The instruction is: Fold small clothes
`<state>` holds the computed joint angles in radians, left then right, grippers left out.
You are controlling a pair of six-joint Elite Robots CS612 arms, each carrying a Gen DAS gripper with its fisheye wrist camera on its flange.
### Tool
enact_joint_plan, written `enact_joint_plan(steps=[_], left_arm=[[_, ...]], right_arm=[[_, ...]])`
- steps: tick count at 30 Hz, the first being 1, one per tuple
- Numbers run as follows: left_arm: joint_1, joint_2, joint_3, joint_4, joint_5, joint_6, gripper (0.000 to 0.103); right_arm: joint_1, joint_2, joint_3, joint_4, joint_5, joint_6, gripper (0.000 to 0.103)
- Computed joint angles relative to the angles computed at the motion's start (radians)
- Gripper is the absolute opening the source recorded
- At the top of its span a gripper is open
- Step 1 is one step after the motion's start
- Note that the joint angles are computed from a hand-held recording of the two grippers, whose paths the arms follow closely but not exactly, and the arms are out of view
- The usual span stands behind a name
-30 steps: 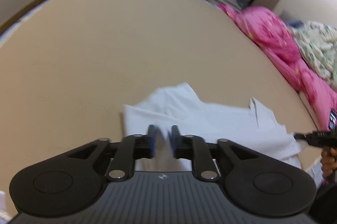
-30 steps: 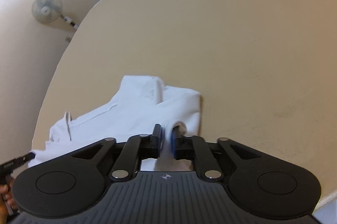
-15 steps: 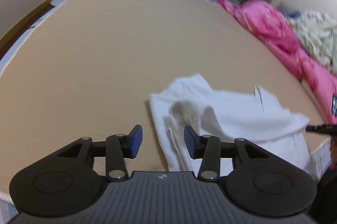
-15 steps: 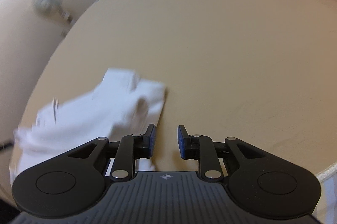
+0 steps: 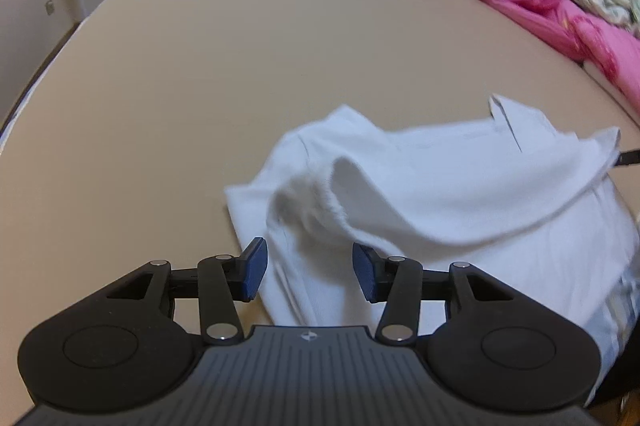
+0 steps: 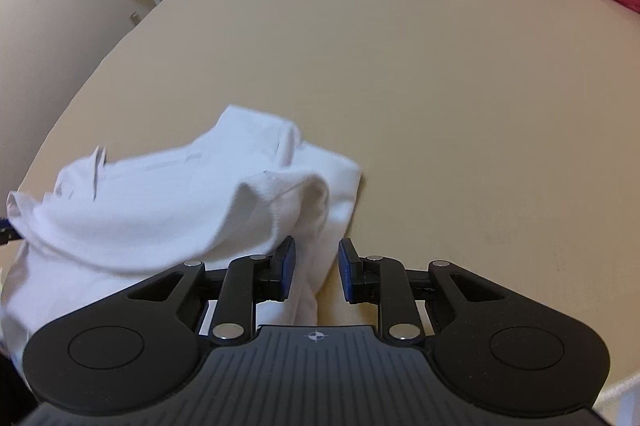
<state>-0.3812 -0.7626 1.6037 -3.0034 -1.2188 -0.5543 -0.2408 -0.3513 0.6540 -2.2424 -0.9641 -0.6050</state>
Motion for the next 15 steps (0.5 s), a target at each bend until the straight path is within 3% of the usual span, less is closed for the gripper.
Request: enact_joint_plan(steps=[6,11,15], left_arm=[[0.016,0.028,-0.045,-0.001,0.038,-0.043,0.052],[0.029,0.050,-0.061,-0.055,0.049,-0.056,0.052],[0.038,0.061,-0.069,-0.095,-0.002,-0.028,0.052]], right_arm=[[0.021,0.051,-0.080,-0.033,-0.011,0.077,0.025],[0.032,0.089,-0.146,-0.007,-0.004,0.110,0.025],[0.034,0.096,-0.156,-0.004,0.019,0.088,0.025]])
